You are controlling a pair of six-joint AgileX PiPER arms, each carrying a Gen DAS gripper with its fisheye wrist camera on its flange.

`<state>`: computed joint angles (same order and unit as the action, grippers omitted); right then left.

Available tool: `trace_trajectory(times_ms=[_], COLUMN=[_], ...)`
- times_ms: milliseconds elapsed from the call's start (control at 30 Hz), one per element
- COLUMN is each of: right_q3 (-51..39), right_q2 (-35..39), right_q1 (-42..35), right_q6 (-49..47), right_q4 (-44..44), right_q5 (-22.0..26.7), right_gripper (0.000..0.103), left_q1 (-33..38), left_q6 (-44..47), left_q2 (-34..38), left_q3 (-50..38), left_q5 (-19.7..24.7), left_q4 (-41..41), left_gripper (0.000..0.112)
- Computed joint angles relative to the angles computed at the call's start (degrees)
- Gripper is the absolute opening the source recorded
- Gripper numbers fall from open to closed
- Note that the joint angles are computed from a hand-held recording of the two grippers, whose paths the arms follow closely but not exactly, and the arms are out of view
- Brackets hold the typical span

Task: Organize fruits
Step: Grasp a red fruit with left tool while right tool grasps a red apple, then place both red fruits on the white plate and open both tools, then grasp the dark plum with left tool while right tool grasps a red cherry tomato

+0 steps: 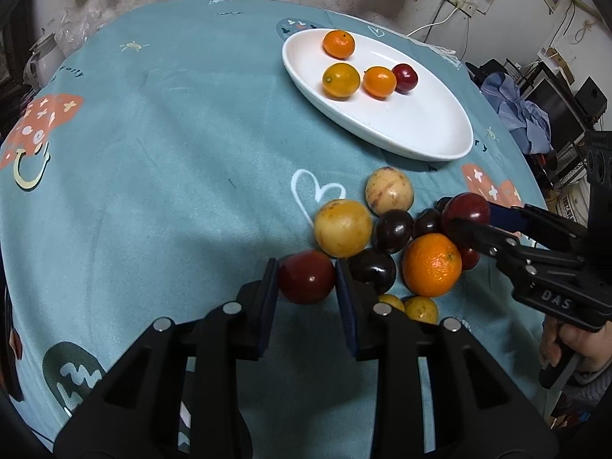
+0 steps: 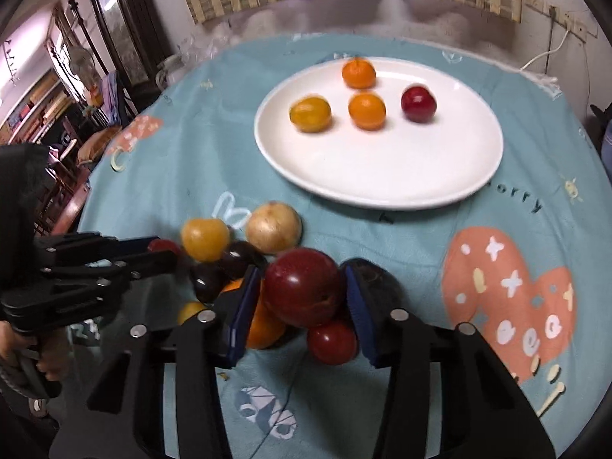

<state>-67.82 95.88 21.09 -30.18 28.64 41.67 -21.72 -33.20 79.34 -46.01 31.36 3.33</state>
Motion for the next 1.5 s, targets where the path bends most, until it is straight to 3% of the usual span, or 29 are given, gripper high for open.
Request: trace_trajectory(times_ms=[300, 533, 733, 800, 833, 867, 900, 933, 1100, 1233, 1500], right_q3=[-0.9, -14.7, -21.4, -23.5, -23.5, -22.5, -20.0, -18.2, -11.2, -2.3, 11.5], right_q2=[-2.9, 5.7, 12.9, 14.6, 14.7, 14.1, 12.4, 11.0, 4.0, -3.5, -13.6], right_q1=[-6.1, -8.1, -7.0, -6.8, -6.7, -6.9, -7.3, -7.5, -9.2, -9.8, -10.5], right_q6=[-2.7, 0.7, 2.4, 5.7, 6.6, 6.1, 4.7, 3.9, 0.3, -1.4, -2.1], right_q4=[5.5, 3.0, 1.0, -2.1, -2.8, -2.2, -0.6, 0.2, 4.6, 6.3, 5.0], right_q5=[2.3, 2.3, 1.6, 3.5, 3.3, 2.3, 0.1, -1.3, -1.4, -1.4, 2.6], right_gripper=[0.041, 0.041, 0.043, 0.043, 0.043, 0.05, 0.062, 0.065, 0.065, 0.065, 0.065], left_q1=[0.2, 1.6, 1.6, 1.5, 1.3, 1.2, 1.2, 1.0, 0.3, -2.6, -8.7], left_q6=[3.4, 11.6, 13.9, 12.3, 10.4, 9.4, 9.3, 8.6, 2.9, -6.4, -13.6], left_q2=[2.9, 15.2, 23.2, 24.5, 24.4, 24.0, 23.3, 22.9, 18.3, 10.6, 0.0], left_q3=[-7.8, -27.1, -34.5, -34.9, -34.4, -33.8, -32.9, -32.5, -27.6, -18.7, -4.5], left_q5=[1.6, 3.5, 4.1, 4.0, 3.4, 2.9, 2.4, 2.5, 4.0, 5.1, 7.5], left_q4=[-0.7, -3.8, -5.5, -4.4, -2.9, -2.1, -1.9, -1.0, 3.7, 11.6, 12.6], left_gripper=[0.03, 0.03, 0.031, 0.047, 0.057, 0.059, 0.059, 0.06, 0.062, 0.074, 0.074])
